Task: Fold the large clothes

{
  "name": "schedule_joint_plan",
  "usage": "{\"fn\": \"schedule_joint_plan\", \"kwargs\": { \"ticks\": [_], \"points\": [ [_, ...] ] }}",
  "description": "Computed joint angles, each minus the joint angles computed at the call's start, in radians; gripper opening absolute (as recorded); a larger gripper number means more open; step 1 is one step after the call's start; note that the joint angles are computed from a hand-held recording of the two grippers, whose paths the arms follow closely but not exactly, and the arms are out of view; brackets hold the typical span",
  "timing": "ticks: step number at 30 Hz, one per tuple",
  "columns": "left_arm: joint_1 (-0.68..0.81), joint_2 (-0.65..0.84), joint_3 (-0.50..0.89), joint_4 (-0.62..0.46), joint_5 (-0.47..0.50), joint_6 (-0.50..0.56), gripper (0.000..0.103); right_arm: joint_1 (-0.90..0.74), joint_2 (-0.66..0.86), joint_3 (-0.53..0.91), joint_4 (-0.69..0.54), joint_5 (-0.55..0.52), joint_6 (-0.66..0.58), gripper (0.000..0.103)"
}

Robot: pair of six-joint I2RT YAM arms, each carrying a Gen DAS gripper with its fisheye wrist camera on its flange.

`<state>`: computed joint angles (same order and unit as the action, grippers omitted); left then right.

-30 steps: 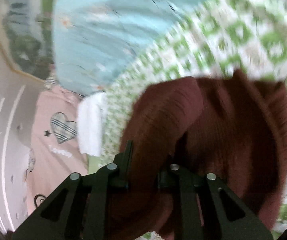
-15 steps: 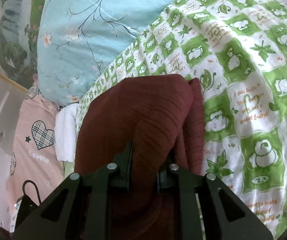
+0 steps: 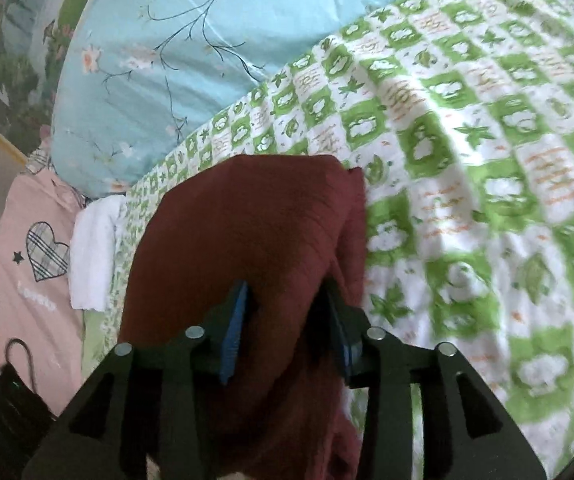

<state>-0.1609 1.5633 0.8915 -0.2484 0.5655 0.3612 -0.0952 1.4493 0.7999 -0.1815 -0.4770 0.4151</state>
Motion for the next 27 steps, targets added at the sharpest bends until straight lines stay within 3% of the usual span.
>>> {"fn": "schedule_joint_plan", "kwargs": {
  "ticks": [1, 2, 5, 10, 12, 16, 20, 24, 27],
  "points": [
    [0.029, -0.017, 0.002, -0.018, 0.015, 0.006, 0.078, 0.001, -0.018, -0.005, -0.025, 0.025, -0.009, 0.061],
    [0.065, -0.029, 0.009, -0.039, 0.037, 0.011, 0.081, -0.004, -0.032, -0.014, -0.038, 0.034, -0.014, 0.065],
    [0.16, 0.002, 0.082, -0.108, 0.082, 0.004, 0.088, -0.042, -0.06, -0.05, -0.021, -0.036, 0.008, 0.065],
    [0.243, 0.297, 0.397, -0.289, 0.159, -0.064, 0.09, -0.059, -0.023, -0.039, 0.014, -0.123, 0.039, 0.072],
    [0.253, 0.424, 0.538, -0.391, 0.21, -0.066, 0.09, -0.054, -0.002, -0.026, 0.018, -0.139, 0.045, 0.072],
    [0.239, 0.573, 0.691, -0.463, 0.209, -0.101, 0.09, -0.049, 0.035, -0.011, 0.033, -0.17, 0.06, 0.072],
    [0.226, 0.715, 0.865, -0.585, 0.273, -0.102, 0.093, -0.046, 0.08, 0.015, 0.032, -0.175, 0.056, 0.072],
    [0.196, 0.838, 0.997, -0.644, 0.298, -0.118, 0.103, -0.047, 0.155, 0.048, 0.035, -0.189, 0.072, 0.072],
    [0.164, 0.84, 1.002, -0.618, 0.276, -0.096, 0.097, -0.03, 0.179, 0.073, 0.028, -0.18, 0.065, 0.072]
  ]
}}
